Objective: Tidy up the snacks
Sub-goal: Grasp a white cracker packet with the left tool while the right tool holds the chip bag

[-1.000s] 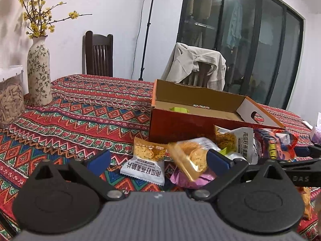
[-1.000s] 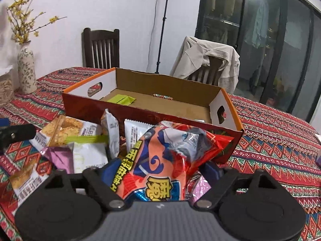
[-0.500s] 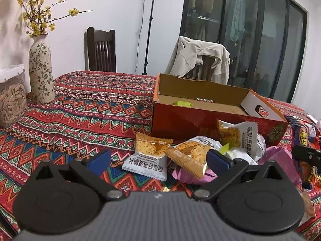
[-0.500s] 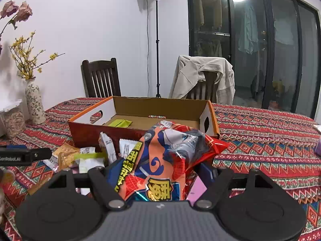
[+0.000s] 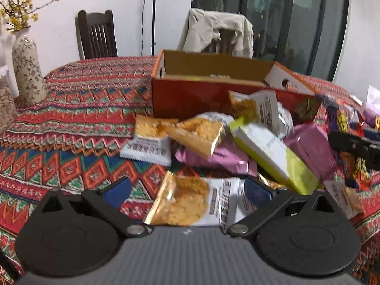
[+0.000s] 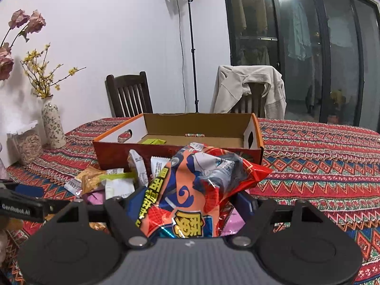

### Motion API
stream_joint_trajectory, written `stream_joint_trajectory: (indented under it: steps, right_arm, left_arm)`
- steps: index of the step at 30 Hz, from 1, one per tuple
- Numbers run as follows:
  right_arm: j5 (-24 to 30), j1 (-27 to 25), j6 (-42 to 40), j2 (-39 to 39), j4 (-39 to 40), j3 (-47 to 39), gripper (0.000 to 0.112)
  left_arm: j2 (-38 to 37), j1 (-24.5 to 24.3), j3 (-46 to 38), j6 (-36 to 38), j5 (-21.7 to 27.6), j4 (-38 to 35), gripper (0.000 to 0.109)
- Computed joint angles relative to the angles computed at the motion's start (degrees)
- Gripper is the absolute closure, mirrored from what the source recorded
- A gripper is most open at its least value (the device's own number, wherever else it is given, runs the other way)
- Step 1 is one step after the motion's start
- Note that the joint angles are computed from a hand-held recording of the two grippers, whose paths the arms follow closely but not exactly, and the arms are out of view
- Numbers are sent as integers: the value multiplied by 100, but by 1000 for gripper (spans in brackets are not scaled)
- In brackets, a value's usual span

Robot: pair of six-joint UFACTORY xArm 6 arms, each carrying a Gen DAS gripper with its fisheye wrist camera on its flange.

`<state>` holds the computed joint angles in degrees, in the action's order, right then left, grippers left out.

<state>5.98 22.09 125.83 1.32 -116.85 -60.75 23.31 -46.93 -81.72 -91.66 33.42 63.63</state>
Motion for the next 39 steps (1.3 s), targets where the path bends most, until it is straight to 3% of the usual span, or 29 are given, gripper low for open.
stream_joint_trajectory:
  steps: [5,13,18,27,39]
  right_arm:
    - [-89,19,158,29,-195,-24,36]
    - [-160,59,95,74,-226,-29,35]
    - [-145,70,-106,88,-25,-16,35]
    - [-120,88,-430,134,258,-22,35]
    - [-125,69,-480,144,300,-27,35]
  left_arm:
    - [249,39,-201,292,34,-481,6]
    - [181,119,-99,-35,-42,-402,7]
    - [37,130,58,-352,-45,-224,24]
    - [-189,204,339,-957,-244,113,39]
    - [-294,48,347,-1360,1,802,40]
